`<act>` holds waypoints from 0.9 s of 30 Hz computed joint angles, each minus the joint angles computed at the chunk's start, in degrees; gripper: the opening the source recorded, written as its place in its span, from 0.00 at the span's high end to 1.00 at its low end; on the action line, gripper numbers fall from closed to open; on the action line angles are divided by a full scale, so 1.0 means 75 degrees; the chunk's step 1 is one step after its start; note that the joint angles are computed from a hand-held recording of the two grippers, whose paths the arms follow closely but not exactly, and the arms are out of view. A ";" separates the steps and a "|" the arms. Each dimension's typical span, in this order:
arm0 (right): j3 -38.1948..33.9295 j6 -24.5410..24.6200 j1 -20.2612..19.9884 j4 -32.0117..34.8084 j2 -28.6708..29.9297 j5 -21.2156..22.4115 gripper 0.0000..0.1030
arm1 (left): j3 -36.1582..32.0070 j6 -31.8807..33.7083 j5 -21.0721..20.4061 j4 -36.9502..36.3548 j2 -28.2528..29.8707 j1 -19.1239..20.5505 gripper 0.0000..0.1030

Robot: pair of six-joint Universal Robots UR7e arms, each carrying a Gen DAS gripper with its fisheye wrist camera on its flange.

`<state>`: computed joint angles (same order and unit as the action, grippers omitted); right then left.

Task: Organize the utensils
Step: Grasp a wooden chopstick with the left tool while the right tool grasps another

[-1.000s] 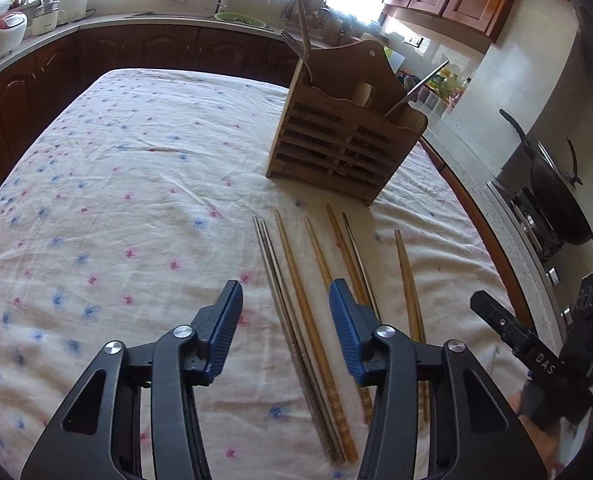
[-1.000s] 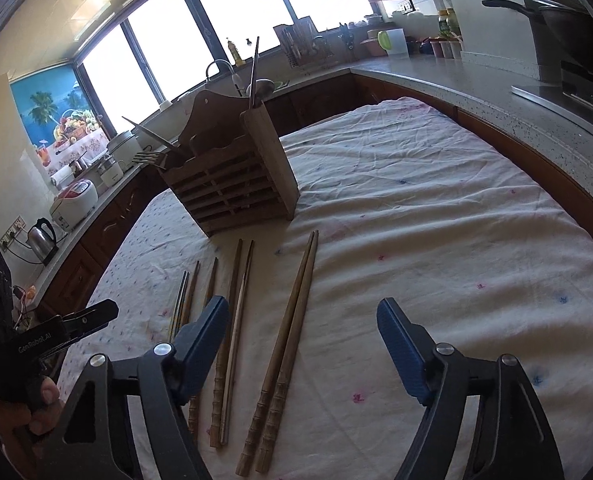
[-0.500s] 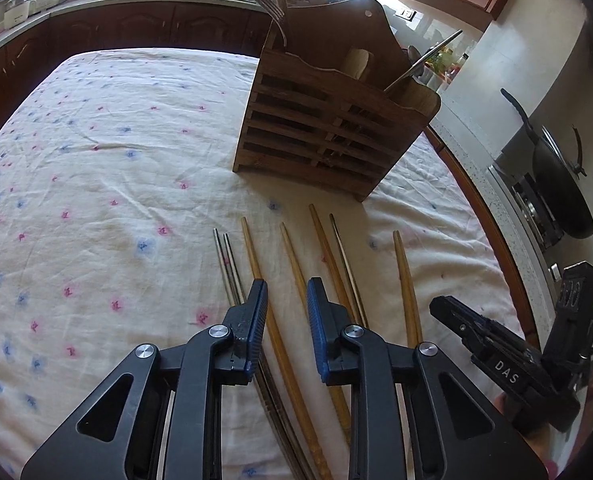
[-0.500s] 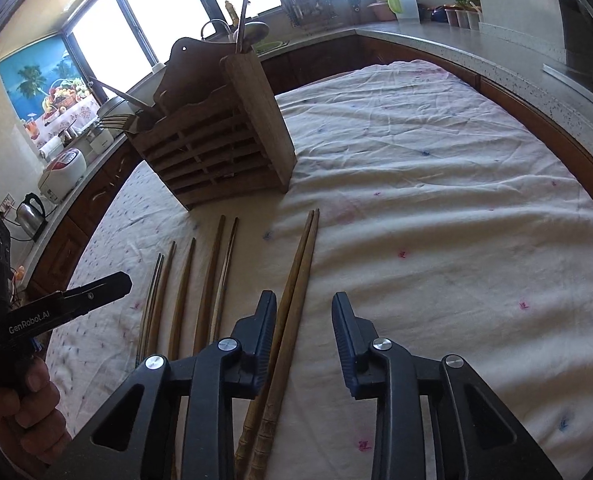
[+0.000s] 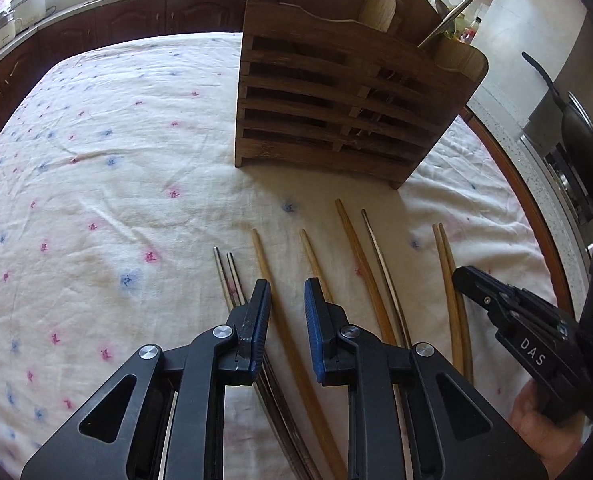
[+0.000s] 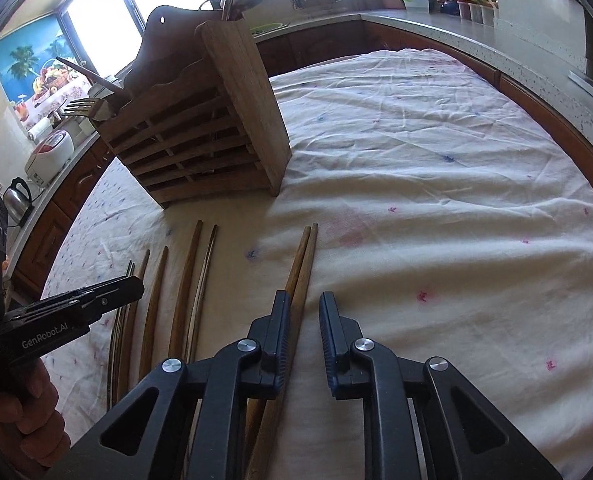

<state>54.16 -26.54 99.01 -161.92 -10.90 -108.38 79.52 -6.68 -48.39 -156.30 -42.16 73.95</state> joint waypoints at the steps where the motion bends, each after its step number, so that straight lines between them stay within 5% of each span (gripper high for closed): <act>1: -0.0127 -0.0046 0.0015 0.0036 0.0069 -0.0063 0.88 | 0.0014 -0.0015 -0.0103 -0.0072 -0.0009 0.0034 0.85; 11: -0.1453 -0.0301 0.0146 0.0519 0.0799 -0.0487 0.91 | -0.0302 0.0269 -0.0007 -0.0052 0.0240 0.0008 0.85; 16: -0.1635 -0.0367 0.0165 0.0552 0.0909 -0.0498 0.92 | -0.0380 0.0235 -0.0039 -0.0078 0.0271 0.0047 0.93; 27: 0.0284 -0.0036 0.0117 -0.0266 -0.0249 0.0400 0.95 | 0.1031 -0.0103 -0.0618 -0.1174 -0.0658 -0.0175 0.95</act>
